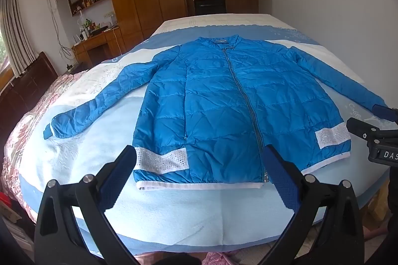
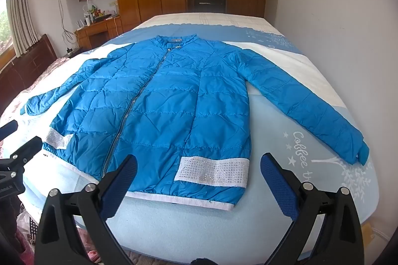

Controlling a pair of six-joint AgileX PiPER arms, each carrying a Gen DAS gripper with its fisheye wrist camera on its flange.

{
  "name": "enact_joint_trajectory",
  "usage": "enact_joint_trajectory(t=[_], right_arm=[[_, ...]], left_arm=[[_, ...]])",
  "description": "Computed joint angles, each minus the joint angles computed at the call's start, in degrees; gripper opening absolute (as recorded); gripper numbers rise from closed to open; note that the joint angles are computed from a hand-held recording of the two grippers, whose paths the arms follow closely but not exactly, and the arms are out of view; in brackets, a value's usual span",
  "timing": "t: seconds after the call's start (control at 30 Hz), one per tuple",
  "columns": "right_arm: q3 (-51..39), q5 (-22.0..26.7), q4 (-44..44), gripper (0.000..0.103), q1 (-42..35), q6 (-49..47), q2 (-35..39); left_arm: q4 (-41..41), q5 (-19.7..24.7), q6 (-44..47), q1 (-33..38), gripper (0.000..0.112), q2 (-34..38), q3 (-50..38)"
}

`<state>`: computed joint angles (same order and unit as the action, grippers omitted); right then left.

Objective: Fold large clothes

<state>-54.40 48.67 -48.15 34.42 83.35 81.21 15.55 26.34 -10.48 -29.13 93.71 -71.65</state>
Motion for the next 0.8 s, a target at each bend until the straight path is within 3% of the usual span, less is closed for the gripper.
enact_joint_trajectory(t=[0.8], right_arm=[[0.15,-0.16,-0.13,0.099,0.03,0.18,0.0]], left_arm=[[0.01,0.11,0.12,0.03,0.1,-0.09,-0.03]])
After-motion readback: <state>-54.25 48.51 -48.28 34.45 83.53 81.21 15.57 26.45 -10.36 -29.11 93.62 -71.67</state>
